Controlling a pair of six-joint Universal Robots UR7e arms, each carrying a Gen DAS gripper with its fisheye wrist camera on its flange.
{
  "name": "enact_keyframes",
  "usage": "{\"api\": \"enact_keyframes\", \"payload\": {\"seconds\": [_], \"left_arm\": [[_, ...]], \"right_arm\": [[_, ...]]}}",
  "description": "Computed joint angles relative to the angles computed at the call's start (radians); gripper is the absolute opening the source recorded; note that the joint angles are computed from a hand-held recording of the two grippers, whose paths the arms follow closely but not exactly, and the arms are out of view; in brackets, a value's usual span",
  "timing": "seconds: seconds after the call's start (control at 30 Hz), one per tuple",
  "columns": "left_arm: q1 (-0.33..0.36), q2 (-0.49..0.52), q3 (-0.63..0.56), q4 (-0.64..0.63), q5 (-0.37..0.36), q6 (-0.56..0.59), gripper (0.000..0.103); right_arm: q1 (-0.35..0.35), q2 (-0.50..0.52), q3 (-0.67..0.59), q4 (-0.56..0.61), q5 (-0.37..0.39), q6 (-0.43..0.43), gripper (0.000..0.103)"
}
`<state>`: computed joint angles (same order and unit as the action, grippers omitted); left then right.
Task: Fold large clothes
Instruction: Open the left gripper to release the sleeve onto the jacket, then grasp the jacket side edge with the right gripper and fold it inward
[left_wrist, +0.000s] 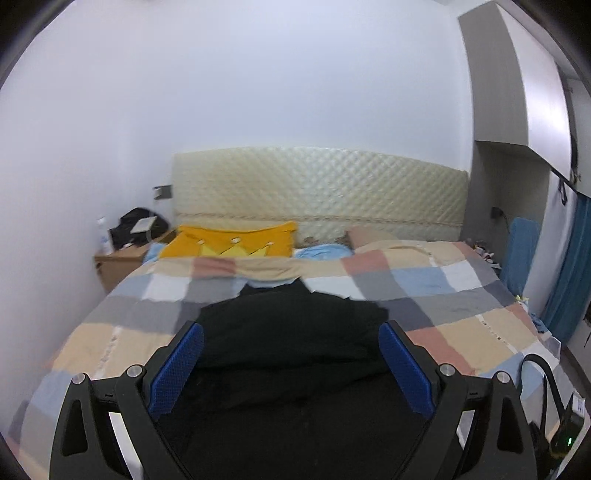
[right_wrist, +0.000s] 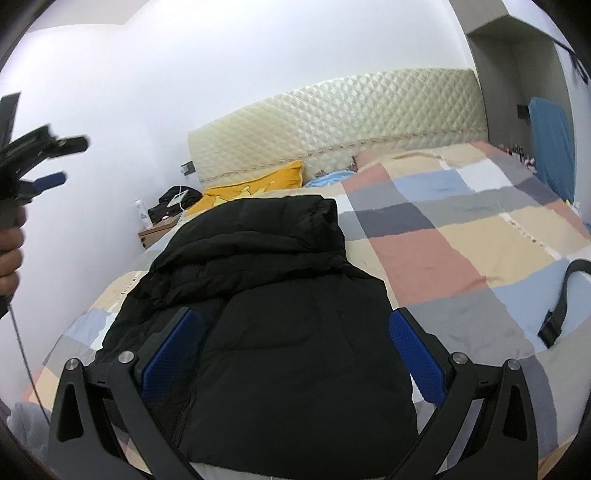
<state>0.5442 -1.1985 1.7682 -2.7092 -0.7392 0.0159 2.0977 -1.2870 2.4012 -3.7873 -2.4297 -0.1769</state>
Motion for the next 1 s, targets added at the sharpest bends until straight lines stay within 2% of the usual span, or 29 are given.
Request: {"api": "enact_keyframes", "payload": {"seconds": [0.1, 0.17, 0.37, 0.5, 0.6, 0.7, 0.87, 1.0], "left_arm": [[-0.015, -0.099, 0.080, 0.059, 0.027, -0.062, 0.096], [-0.010, -0.149, 0.128, 0.076, -0.001, -0.070, 0.096], [0.012, -0.239, 0.249, 0.138, 0.024, -0.134, 0.096], [0.025, -0.281, 0.303, 0.165, 0.035, -0.177, 0.096], [0.042, -0.297, 0.331, 0.179, 0.014, -0.205, 0.096], [0.067, -0.297, 0.358, 0.130, -0.004, -0.202, 0.096], [0.130, -0.286, 0.353, 0.143, -0.039, -0.228, 0.096], [0.157, -0.286, 0.357, 0.157, -0.050, -0.229, 0.096]], "right_arm": [[0.038, 0.000, 0.005, 0.010, -0.024, 0.012, 0.103], [0.063, -0.011, 0.011, 0.045, -0.033, 0.033, 0.103], [0.134, 0.023, 0.005, 0.020, -0.091, -0.006, 0.103], [0.135, 0.031, 0.003, 0.033, -0.099, 0.000, 0.103], [0.128, 0.026, 0.008, 0.063, -0.089, 0.025, 0.103], [0.132, 0.043, -0.002, 0.069, -0.111, 0.014, 0.103], [0.124, 0.049, -0.006, 0.107, -0.112, 0.020, 0.103], [0.099, 0.034, -0.004, 0.169, -0.097, 0.064, 0.103]]}}
